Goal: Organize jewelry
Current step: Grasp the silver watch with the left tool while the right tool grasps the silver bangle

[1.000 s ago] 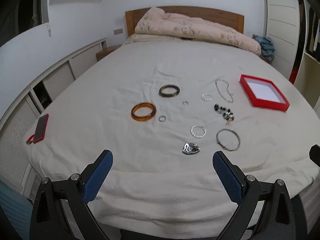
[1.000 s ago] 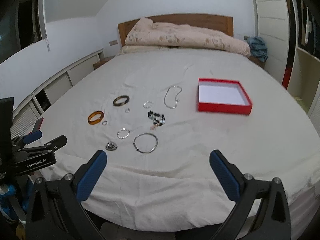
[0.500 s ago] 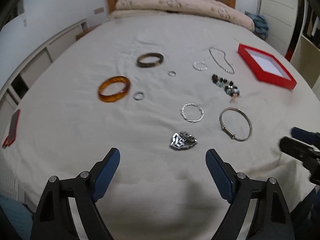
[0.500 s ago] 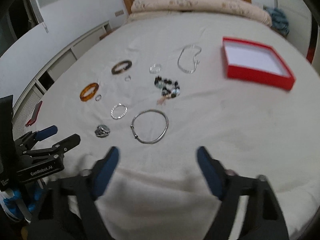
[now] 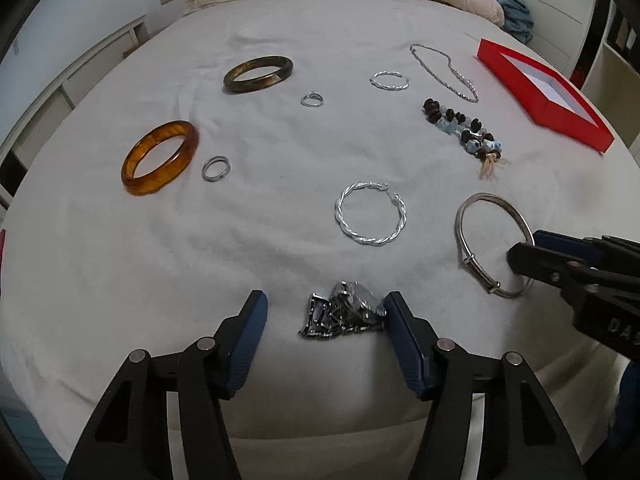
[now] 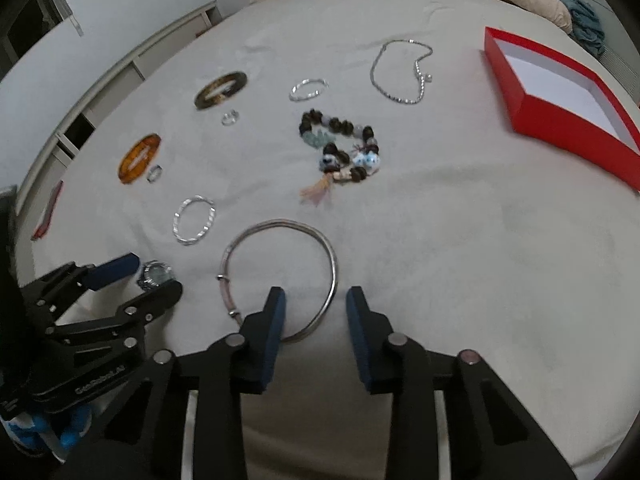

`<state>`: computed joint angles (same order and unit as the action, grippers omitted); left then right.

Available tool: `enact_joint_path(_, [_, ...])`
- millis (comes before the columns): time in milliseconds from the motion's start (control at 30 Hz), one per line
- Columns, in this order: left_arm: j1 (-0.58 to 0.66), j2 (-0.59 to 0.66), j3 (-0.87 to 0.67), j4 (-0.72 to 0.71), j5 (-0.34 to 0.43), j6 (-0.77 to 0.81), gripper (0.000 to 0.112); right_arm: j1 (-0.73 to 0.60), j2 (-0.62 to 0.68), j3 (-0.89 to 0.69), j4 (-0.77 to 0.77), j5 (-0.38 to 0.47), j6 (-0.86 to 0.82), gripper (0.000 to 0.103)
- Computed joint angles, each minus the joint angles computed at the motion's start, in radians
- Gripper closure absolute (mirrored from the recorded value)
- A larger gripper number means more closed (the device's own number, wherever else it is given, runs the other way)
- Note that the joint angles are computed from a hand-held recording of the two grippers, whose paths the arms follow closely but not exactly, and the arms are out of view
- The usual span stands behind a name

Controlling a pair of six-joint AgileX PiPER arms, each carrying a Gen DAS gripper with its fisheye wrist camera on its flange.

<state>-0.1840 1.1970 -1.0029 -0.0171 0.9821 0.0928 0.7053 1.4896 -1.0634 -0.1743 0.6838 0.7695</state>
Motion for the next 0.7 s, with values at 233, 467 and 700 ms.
enact_joint_path(233, [-0.011,0.005,-0.008,-0.026,-0.007,0.028,0.081,-0.005,0.054,-0.049,-0.012,0.037,-0.057,0.092])
enact_joint_path(467, [0.039,0.005,-0.043,-0.074,0.028,0.068,0.096,0.026,0.043,-0.086,-0.069,0.111,-0.039,0.099])
enact_joint_path(700, [0.099,-0.050,-0.083,-0.119,0.081,0.102,0.096,0.118,-0.048,-0.094,-0.203,0.204,0.082,0.099])
